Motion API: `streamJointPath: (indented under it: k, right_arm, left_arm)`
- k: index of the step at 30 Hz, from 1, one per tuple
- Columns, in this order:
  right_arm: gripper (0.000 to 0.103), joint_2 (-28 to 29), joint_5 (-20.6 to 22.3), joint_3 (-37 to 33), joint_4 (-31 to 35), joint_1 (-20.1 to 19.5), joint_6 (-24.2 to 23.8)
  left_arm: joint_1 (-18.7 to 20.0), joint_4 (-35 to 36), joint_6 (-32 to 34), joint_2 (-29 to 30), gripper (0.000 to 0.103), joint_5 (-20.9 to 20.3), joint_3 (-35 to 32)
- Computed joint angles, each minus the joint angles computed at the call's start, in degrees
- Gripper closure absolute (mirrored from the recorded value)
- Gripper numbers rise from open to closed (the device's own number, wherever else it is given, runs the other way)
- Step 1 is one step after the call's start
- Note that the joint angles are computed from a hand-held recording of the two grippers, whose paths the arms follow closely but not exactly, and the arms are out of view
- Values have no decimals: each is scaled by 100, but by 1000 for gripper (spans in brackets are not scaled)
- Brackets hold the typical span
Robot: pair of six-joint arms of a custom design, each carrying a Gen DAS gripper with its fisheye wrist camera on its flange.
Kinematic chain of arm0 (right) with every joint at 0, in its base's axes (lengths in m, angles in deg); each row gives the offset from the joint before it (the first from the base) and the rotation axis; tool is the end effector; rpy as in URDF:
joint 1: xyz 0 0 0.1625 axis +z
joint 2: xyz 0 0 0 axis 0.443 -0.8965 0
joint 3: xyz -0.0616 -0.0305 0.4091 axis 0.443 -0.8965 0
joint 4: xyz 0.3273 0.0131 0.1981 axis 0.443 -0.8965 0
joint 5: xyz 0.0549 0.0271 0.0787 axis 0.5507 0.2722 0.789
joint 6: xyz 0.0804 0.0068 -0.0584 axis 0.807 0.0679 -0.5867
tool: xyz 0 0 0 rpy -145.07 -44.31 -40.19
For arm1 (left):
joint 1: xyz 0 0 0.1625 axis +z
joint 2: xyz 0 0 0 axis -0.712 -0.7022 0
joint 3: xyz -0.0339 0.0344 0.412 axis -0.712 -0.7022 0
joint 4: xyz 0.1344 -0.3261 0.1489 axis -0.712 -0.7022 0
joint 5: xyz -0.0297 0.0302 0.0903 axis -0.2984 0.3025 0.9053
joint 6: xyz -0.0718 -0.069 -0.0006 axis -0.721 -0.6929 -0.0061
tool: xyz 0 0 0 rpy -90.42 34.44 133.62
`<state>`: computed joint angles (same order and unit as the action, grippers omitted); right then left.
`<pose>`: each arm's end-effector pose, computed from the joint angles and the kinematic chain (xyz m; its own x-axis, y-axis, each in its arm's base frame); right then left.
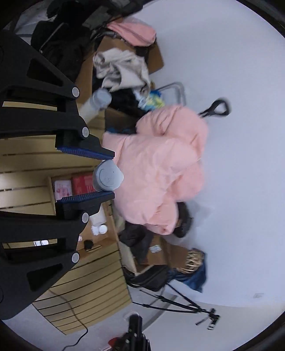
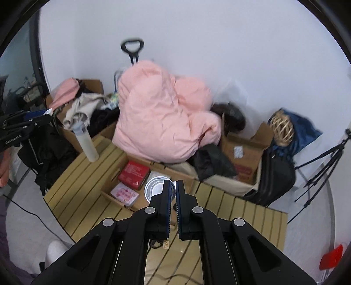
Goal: Organize objects
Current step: 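Carry the white cap into the tray and open the left gripper, then withdraw the left tool and move toward the white spray bottle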
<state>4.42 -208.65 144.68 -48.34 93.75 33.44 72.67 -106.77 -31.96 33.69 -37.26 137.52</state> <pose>0.3434 -0.4702 0.5326 -0.6449 -0.2383 0.7262 -0.6082 0.7354 -0.2988 -0.5380 -0.5154 0.3206 -0.6080 0.3269 -0.7235 0.7094 0.6330 -0.3100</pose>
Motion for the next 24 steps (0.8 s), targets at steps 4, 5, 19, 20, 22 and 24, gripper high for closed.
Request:
streamJointPath:
  k: [4, 5, 19, 20, 22, 24]
  right_arm:
    - [98, 529, 264, -214, 136, -599, 48]
    - [98, 678, 352, -246, 129, -782, 88]
    - [96, 2129, 704, -112, -623, -2520, 502]
    - [94, 2154, 769, -149, -549, -2555, 513]
    - [81, 2159, 710, -124, -506, -2572, 517]
    - [32, 2127, 575, -65, -581, -2533, 435]
  left_arm:
    - [529, 259, -180, 851, 78, -691, -621]
    - [633, 300, -239, 1009, 78, -812, -709]
    - [1768, 699, -581, 2578, 65, -1844, -1143]
    - [1771, 770, -622, 2592, 45, -1794, -1187]
    - [1742, 570, -674, 2462, 36, -1613, -970]
    - [1699, 360, -545, 2304, 35, -1634, -784]
